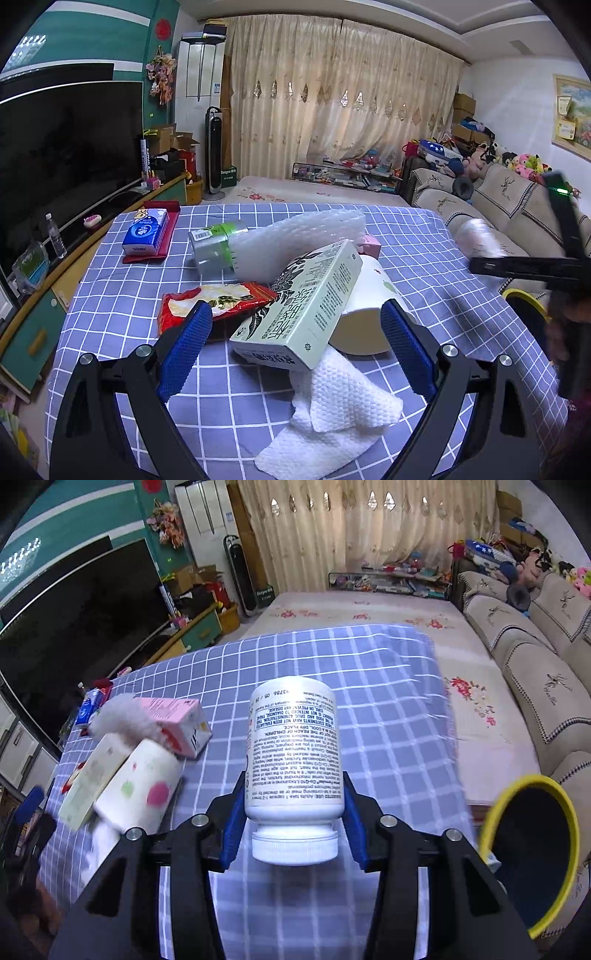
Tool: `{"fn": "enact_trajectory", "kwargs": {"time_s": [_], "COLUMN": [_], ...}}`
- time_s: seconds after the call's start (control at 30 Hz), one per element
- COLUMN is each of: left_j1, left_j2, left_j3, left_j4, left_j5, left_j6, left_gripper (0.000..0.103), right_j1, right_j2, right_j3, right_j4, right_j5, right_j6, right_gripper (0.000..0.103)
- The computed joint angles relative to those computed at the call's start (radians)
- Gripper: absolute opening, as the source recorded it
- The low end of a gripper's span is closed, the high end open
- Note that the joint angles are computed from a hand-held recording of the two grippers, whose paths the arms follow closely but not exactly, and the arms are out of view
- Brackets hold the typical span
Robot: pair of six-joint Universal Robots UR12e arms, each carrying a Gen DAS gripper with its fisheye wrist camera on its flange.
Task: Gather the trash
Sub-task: 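Carry the pill bottle over the yellow bin and open the right gripper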
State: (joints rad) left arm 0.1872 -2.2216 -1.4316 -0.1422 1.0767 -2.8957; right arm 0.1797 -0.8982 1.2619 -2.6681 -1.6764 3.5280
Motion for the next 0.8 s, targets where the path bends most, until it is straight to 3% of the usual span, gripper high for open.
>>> {"fn": "enact_trajectory", "kwargs": {"time_s": [0.4, 0.6, 0.8], "left_j1": [-0.004, -0.007, -0.011], "left_j2": [0.002, 0.001, -0.003], "left_j3": [-0.008, -0.009, -0.003], "left_j4": [0.028, 0.041, 0.024], "left_j5": [0.017, 0.022, 0.03], "left_j6": [0.008, 0.013, 0.028], "left_gripper": [0.091, 0.091, 0.091], "right_j1": [-0.058, -0.098, -0.129], "right_j2": [-0.156, -0.173, -0.159], "right_j3": [0.289, 0.369, 0.384], "right_j4": [-0.05, -0.036, -0.004], "right_j5": [-0.15, -0.184, -0.159], "right_j6": [0.156, 0.209, 0.24], "right_gripper": [0.045, 0.045, 0.045]}}
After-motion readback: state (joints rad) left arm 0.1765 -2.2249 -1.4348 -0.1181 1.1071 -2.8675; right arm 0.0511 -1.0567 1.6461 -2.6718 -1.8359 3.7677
